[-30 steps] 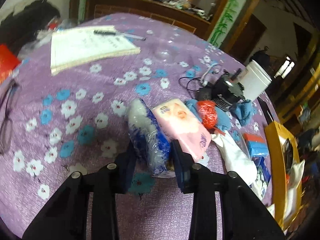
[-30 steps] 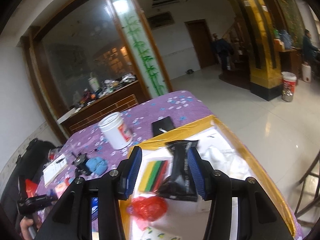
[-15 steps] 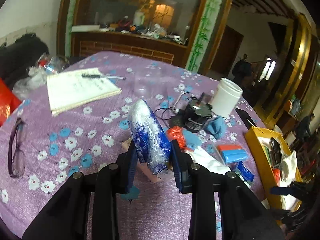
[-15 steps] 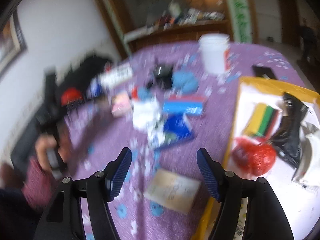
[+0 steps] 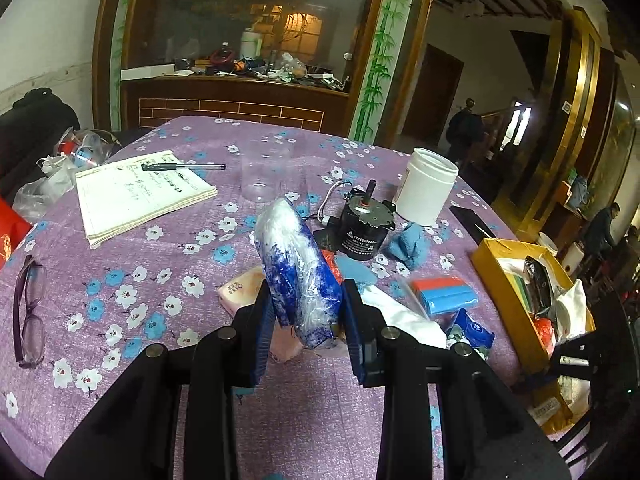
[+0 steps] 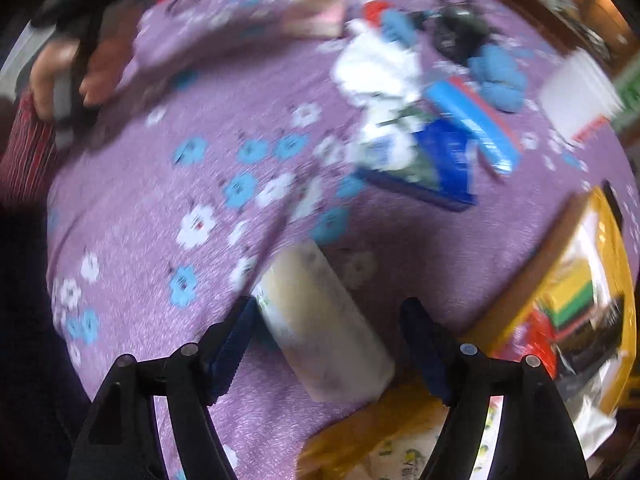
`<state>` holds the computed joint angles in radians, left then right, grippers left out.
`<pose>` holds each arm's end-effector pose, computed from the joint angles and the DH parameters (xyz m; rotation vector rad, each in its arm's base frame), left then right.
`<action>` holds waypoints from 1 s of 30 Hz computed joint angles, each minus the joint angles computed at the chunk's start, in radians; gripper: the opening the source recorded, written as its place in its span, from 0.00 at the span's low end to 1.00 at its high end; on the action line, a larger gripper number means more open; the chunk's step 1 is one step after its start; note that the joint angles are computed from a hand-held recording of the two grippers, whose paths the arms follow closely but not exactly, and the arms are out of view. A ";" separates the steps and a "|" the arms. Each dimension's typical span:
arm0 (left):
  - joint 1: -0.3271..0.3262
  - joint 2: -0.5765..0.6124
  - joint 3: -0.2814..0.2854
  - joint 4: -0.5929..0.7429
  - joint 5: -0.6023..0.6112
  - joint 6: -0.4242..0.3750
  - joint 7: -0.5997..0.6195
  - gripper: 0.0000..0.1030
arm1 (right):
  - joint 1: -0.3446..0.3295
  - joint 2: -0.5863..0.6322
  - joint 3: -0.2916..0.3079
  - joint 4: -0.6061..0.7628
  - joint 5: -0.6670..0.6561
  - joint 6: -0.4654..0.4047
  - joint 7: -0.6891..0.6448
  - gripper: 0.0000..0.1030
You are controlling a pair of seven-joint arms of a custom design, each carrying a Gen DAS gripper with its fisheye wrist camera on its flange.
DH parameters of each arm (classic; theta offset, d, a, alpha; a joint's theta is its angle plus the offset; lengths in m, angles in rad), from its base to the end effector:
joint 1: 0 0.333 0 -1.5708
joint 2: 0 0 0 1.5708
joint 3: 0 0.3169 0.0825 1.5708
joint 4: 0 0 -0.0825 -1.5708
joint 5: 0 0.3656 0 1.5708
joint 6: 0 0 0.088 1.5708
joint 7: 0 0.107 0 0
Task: Organize soft objects
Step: 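Grasp the beige Face tissue pack with right while left holds the blue bag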
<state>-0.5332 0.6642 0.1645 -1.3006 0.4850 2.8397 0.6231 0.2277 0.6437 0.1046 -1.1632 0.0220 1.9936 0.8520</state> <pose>0.6888 -0.3348 0.4628 -1.7966 1.6301 -1.0336 0.7033 0.2205 0.4447 -2.8506 0.8099 -0.1668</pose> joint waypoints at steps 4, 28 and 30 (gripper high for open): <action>-0.001 -0.004 0.001 -0.006 0.002 0.009 -0.002 0.28 | -0.011 -0.016 0.015 -0.019 0.039 -0.015 0.003 0.16; 0.001 -0.004 -0.007 -0.010 -0.023 0.012 0.022 0.28 | -0.007 -0.189 0.079 -0.377 0.331 0.533 0.229 0.61; 0.001 -0.003 -0.010 -0.008 -0.024 0.011 0.027 0.28 | 0.022 -0.190 0.059 -0.385 0.256 0.549 0.280 0.61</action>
<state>-0.5319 0.6610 0.1549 -1.3091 0.4612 2.8502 0.6500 0.2496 0.4535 0.1635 -1.5487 0.2778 2.5425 1.1325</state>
